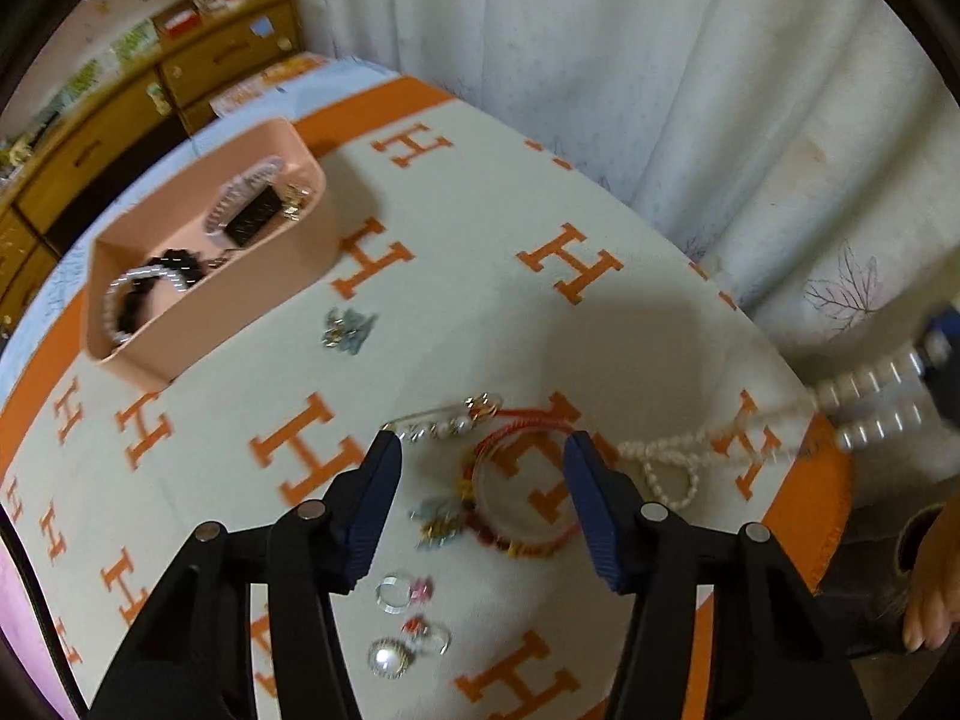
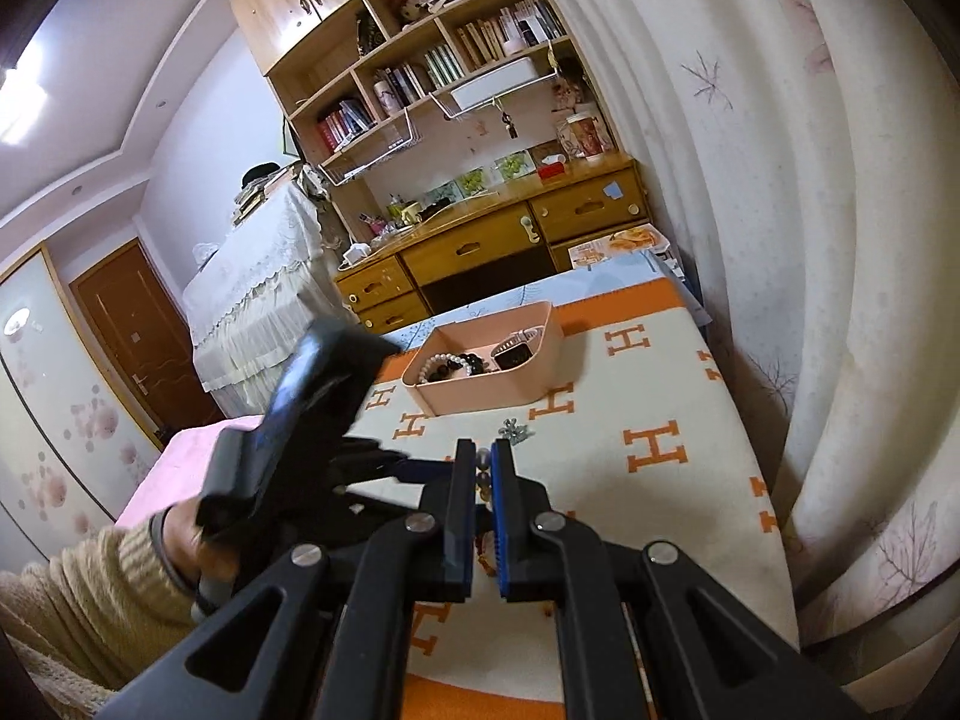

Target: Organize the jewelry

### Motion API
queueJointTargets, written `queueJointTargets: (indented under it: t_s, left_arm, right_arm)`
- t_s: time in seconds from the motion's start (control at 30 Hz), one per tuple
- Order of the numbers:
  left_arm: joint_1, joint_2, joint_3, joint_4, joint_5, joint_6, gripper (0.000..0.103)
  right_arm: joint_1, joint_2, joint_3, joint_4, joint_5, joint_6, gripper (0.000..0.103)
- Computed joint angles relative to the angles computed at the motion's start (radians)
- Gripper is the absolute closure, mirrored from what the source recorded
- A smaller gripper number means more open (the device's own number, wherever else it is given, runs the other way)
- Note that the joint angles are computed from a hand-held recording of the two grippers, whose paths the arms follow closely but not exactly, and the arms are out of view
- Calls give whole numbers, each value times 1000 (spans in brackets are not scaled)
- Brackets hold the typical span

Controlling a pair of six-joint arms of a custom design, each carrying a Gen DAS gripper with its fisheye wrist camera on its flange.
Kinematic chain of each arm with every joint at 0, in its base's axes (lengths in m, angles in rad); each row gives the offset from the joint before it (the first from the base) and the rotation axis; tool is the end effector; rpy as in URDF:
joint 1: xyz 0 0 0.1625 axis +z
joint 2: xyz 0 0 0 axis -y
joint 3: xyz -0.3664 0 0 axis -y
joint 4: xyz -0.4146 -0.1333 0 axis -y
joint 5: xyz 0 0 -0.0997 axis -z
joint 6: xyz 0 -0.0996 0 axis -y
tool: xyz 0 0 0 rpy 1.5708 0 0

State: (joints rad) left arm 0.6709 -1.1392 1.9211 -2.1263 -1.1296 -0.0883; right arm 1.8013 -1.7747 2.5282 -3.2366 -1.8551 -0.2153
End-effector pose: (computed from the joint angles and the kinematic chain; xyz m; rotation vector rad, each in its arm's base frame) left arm -0.3014 -0.4637 0.0930 1.1075 2.4066 -0.0166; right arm 0.1859 -0.3311 0.2580 0.3953 -2.5673 1.2742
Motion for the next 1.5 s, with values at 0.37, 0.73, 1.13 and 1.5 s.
queueJointTargets:
  t_s: [0.37,0.73,1.13,1.5]
  left_arm:
    - [30,105,-129,196,-49,-71,91]
    - [5,128,-136,222,17,-94,65]
    - [44,97,-138,183,-27,-130,95]
    - [48,0,-245,136,143,-168,98]
  right_arm:
    - [-18,-2,0,15,12,5,98]
    - [-8,4,1,17,6,11,98]
    - [25,33,-27,25,-29,19,98]
    - [145,212,-303,47,-67,-70,98]
